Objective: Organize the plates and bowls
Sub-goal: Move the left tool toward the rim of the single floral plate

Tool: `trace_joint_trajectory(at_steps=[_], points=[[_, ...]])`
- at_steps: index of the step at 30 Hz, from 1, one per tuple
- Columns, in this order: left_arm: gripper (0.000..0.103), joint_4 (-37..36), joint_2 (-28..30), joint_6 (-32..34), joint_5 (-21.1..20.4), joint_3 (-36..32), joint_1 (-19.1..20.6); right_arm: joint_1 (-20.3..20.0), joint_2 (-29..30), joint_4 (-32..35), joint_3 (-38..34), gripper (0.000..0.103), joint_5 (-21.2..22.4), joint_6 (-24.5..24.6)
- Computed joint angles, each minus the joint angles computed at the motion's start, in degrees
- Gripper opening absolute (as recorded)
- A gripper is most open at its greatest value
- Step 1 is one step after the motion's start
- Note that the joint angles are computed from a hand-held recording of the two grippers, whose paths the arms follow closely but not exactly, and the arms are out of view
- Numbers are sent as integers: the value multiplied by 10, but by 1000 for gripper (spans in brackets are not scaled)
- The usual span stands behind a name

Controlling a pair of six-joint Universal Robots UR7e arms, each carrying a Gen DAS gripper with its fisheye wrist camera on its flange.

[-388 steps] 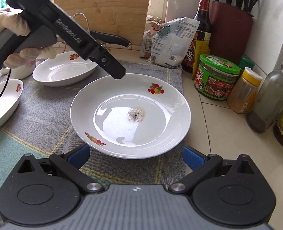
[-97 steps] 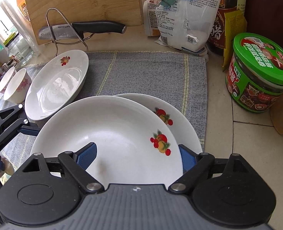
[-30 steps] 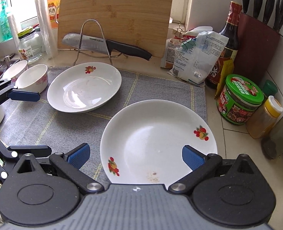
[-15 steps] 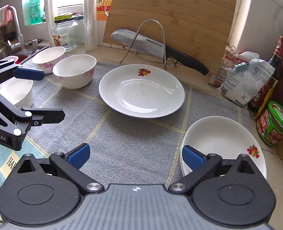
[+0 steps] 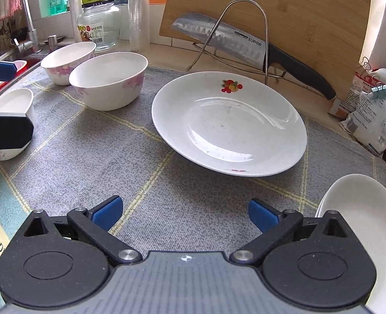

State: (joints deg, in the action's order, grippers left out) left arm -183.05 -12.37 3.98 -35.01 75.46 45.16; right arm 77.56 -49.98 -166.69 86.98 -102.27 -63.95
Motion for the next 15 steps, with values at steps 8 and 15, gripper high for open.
trace_joint_trajectory(at_steps=[8,15], points=[[102,41,-23,66,-78,-14,28,-1,23,-10,-16,103,-7,46],[102,82,-47,146,-178,-36,63,10,41,-56,-19,103,-34,89]])
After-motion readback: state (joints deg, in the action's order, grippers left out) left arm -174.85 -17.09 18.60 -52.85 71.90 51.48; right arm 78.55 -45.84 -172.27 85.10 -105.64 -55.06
